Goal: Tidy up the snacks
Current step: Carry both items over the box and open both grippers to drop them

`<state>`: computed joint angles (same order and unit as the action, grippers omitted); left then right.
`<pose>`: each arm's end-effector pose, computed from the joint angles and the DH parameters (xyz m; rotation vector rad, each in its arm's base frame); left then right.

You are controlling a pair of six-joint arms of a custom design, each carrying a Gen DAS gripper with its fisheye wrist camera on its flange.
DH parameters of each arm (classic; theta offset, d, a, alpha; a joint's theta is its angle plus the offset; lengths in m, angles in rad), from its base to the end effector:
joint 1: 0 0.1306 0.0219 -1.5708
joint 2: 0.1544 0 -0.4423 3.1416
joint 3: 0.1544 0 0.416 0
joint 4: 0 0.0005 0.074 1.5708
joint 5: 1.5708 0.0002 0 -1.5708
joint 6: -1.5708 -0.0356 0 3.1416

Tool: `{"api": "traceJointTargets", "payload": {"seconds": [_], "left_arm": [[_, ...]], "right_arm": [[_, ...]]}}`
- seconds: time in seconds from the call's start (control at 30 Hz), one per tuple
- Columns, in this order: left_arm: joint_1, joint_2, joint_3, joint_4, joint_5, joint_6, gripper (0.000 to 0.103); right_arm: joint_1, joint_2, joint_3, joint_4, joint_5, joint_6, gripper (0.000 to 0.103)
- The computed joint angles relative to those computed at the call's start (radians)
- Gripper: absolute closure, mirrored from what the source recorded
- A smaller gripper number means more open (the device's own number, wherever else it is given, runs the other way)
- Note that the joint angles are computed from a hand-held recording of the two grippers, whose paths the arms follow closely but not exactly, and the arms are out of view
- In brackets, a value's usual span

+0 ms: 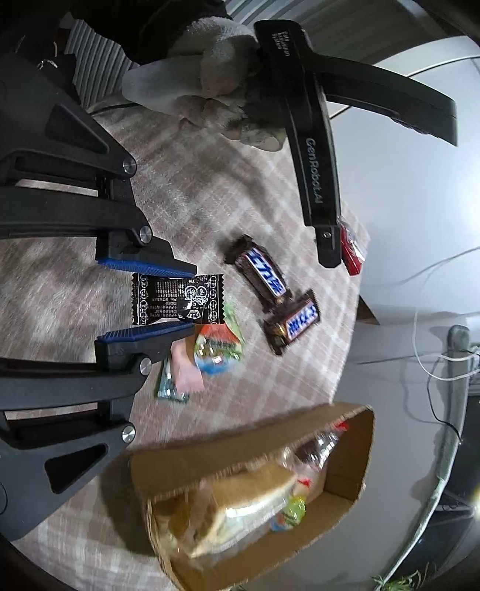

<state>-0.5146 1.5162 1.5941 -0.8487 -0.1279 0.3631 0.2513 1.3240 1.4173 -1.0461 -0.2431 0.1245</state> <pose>0.4886 -0.2716 0.5268 0.1145 2.3488 -0.2860 0.4416 0.1217 0.5212 -0.5667 2.4551 0.3578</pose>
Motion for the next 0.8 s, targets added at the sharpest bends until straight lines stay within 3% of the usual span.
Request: {"api": "traceJointTargets", "payload": {"seconds": [0.8], "left_arm": [[-0.097, 0.113, 0.193, -0.018, 0.004, -0.016, 0.05]], "right_arm": [[-0.26, -0.012, 0.093, 0.002, -0.04, 0.038, 0.078]]}}
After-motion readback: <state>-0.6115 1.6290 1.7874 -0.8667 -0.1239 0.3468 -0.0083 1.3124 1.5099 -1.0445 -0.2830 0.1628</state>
